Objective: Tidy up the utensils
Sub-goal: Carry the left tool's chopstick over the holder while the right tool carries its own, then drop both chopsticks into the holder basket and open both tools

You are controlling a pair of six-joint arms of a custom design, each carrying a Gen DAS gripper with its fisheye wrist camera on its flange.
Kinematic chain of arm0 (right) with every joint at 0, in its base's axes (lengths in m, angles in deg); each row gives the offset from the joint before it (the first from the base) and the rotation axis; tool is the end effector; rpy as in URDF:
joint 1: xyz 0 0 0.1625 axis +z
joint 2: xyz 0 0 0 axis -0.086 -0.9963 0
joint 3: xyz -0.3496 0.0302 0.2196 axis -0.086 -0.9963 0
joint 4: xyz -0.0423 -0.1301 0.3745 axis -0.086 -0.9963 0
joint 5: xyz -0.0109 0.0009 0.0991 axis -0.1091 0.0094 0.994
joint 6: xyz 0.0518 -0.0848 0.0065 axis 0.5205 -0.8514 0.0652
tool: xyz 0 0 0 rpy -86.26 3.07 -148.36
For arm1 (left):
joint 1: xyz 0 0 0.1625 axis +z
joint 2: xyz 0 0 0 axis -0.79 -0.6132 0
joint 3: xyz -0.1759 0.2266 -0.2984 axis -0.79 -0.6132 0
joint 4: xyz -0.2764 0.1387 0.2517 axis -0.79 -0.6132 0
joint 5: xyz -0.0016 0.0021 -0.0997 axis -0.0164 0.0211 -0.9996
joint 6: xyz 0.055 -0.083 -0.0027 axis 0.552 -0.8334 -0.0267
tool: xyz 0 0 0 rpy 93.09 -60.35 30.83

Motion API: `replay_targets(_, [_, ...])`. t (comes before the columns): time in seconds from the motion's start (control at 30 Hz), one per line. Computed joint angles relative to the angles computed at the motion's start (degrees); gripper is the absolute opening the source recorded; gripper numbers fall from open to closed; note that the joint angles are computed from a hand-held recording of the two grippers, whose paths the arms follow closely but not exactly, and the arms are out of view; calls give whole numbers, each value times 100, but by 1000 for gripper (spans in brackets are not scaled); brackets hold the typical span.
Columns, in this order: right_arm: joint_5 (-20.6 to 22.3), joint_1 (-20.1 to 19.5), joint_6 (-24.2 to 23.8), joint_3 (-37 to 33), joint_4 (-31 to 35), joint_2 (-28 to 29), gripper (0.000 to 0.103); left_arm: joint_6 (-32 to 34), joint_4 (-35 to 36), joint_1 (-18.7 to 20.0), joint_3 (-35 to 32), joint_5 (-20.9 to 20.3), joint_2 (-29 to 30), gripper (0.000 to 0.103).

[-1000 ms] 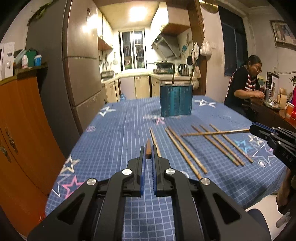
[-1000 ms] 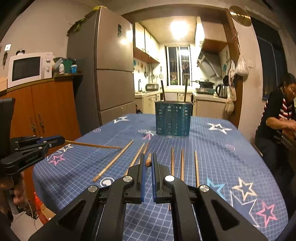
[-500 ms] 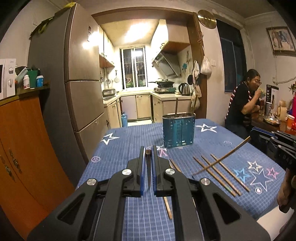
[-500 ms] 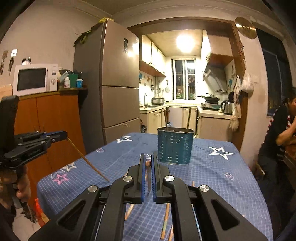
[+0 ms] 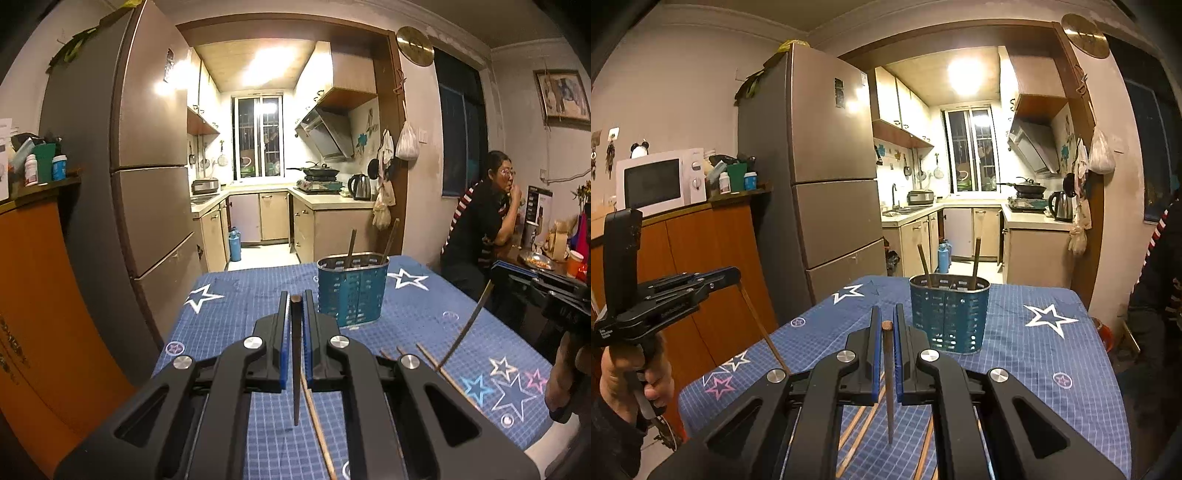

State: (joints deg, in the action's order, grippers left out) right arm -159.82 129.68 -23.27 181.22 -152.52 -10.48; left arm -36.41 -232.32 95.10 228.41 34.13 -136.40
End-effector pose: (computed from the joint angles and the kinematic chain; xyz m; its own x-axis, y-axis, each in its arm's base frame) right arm 0.3222 -0.3265 0.1239 -0.7778 -0.2052 0.5941 -0.6283 0.2801 -0.7258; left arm -0.1328 -0.3900 0.3189 -0.6290 0.3916 -0.6715 0.7769 0.2858 -0.5611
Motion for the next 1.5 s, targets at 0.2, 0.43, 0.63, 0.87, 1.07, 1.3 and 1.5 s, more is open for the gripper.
replay_targets(0.2, [232,-146,-10,-126,421,-357,7,135,-20,87,-469,-215,427,5])
replay_targets(0.43, [282,-218,-243,-491,905,-806,7,268,71,174,-1119,-437,929,5])
replay_targets(0.63, [385,-373,-316,-1057,1698,-1153,7,266,300,292,-1806,-704,1368,5])
replay_targets(0.87, [440,-411,-644,-2074,2393,-1077,7,294,461,385,-2566,-992,1854,5])
replay_targets(1.07, [442,-506,-910,-3117,2901,-815,7,434,469,431,-3252,-1136,2369,5])
replay_targets(1.3, [434,-755,-1009,-3878,3276,-457,7,408,566,526,-3970,-1398,2905,5])
replay_targets(1.5, [452,-1046,-992,-3982,3395,-218,7,489,650,703,-4205,-1515,3300,5])
